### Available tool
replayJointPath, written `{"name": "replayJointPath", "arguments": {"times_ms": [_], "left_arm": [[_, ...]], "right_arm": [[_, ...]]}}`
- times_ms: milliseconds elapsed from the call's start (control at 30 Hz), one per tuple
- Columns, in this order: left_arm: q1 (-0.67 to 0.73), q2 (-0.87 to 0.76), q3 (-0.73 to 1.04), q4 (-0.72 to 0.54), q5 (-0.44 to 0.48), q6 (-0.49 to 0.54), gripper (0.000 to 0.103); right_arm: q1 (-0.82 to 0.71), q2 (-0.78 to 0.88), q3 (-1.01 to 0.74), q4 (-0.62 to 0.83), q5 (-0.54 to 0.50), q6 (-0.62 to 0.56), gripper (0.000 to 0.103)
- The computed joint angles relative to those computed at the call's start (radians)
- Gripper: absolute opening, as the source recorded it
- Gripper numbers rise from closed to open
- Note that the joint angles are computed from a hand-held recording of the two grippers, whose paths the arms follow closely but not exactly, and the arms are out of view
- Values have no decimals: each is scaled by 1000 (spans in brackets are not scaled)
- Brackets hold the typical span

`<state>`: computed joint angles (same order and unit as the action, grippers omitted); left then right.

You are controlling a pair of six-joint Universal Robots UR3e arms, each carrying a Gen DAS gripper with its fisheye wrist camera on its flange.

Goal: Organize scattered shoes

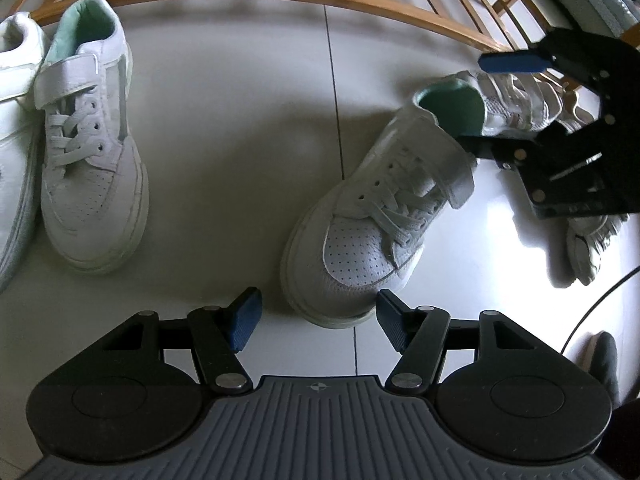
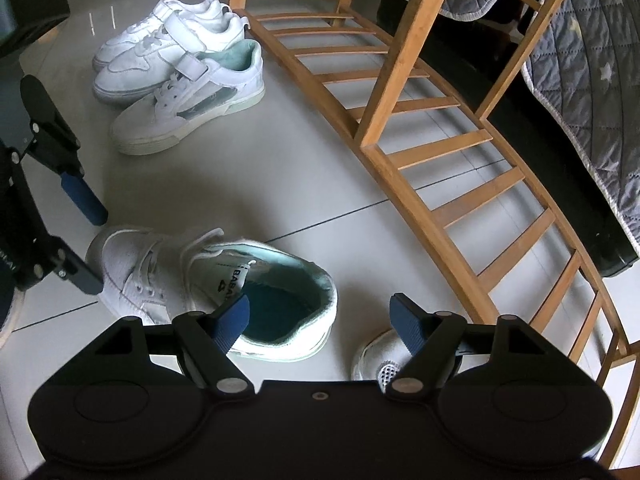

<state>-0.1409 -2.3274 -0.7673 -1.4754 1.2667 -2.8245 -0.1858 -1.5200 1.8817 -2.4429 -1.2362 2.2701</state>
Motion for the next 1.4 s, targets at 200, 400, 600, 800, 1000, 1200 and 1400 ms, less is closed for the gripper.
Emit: {"name": "replayJointPath", "arguments": {"times_ms": [200, 400, 600, 800, 1000, 1200, 1400], "left_arm": [[32, 61, -38, -13, 2, 8, 64], [20, 46, -22, 15, 15, -28, 62], [14, 31, 4, 11, 14, -47, 58], [3, 16, 25, 5, 6, -52, 52], [-8, -5, 59, -6, 7, -50, 50], [-11, -23, 88, 3, -1, -73, 50], [-15, -29, 99, 7, -4, -84, 50]], "right_arm": [[-9, -8, -12, 44, 1, -12, 80], [-16, -22, -21, 96, -4, -35, 80], [-24, -39, -47, 195, -15, -43, 80], [-33, -41, -50, 235, -14, -38, 80], [-43, -44, -72, 293, -11, -18, 79], [-59, -19, -122, 400, -4, 28, 79], [-59, -22, -134, 449, -5, 48, 79]]}}
